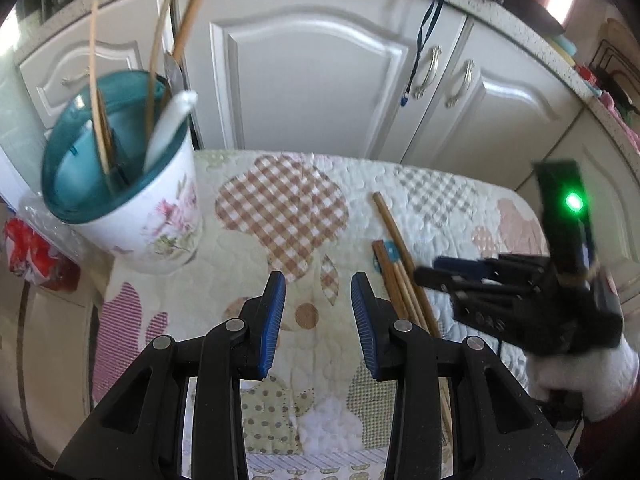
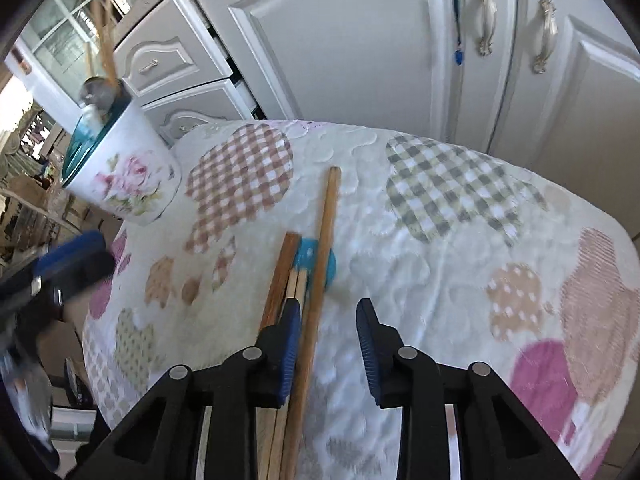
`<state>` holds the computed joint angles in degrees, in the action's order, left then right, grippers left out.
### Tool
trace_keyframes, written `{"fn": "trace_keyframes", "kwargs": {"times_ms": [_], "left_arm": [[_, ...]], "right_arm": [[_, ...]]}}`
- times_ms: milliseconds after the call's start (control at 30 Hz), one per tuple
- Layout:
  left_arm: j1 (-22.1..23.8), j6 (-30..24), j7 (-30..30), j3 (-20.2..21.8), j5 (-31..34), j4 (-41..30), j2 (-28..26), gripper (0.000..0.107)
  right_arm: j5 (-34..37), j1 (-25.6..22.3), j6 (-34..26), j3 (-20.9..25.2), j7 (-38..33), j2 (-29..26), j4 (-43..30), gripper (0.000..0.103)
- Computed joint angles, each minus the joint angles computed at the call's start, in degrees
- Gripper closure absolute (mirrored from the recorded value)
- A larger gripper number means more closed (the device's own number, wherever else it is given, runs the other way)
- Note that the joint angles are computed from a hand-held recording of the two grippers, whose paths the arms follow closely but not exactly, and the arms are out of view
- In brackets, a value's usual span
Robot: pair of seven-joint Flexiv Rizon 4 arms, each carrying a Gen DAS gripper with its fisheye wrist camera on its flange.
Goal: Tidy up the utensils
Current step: 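Move both tools back down to the remaining chopsticks and fork, then grasp the dark wooden fork handle with the left tool while the right tool grasps a chopstick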
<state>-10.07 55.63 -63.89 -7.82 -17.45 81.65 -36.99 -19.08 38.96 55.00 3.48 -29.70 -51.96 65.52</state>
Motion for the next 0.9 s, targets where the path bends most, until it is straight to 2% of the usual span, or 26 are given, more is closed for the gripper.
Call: {"fn": "trace_keyframes", "kwargs": {"times_ms": [67, 200, 367, 500, 600, 700, 800, 867, 900], "left_arm": [[0.1, -1.4, 0.0, -0.1, 0.0, -0.7, -0.5, 0.073], [-0.2, -3.0, 0.5, -0.3, 0.1, -1.8, -1.5, 0.073], [-0.3, -7.2, 2.2, -1.6, -1.0, -3.7, -3.1, 0.073], [-1.6, -11.5, 2.1, -1.1, -0.2, -7.3, -5.5, 0.073], [-2.3, -15.0, 2.3, -0.9, 0.4, -9.6, -7.1, 0.073], [-2.7, -17.5, 2.2, -0.9, 0.3, -11.3, -8.3, 0.074], [-3.3, -17.3, 0.8, -0.3, 0.9, -12.3, -9.3, 0.081], [-2.9, -18.4, 0.6, -0.4, 0.5, -12.5, -9.3, 0.094], [-2.6, -18.6, 0.8, -0.4, 0.4, -12.2, -9.0, 0.094]], "right_arm": [[1.2, -1.1, -2.3, 1.7, -2.3, -1.7, -2.9, 0.081], [1.3, -0.8, -2.4, 1.3, -4.3, -1.4, -2.1, 0.089], [0.8, -0.4, -4.2, 0.3, -3.1, 2.6, 3.6, 0.092], [0.6, -1.0, -1.4, 0.2, -0.4, 5.8, 9.3, 0.091], [0.4, -1.5, 4.3, -0.4, 3.6, 8.1, 14.0, 0.091], [-0.5, -1.9, 4.5, -0.1, 4.4, 8.8, 15.0, 0.091], [-0.5, -2.6, 4.1, 1.1, 3.4, 8.2, 13.8, 0.091], [-0.4, -2.8, 4.2, 1.5, 2.7, 7.4, 12.5, 0.091], [-0.2, -2.9, 4.1, 1.6, 2.3, 7.2, 12.1, 0.091]]}}
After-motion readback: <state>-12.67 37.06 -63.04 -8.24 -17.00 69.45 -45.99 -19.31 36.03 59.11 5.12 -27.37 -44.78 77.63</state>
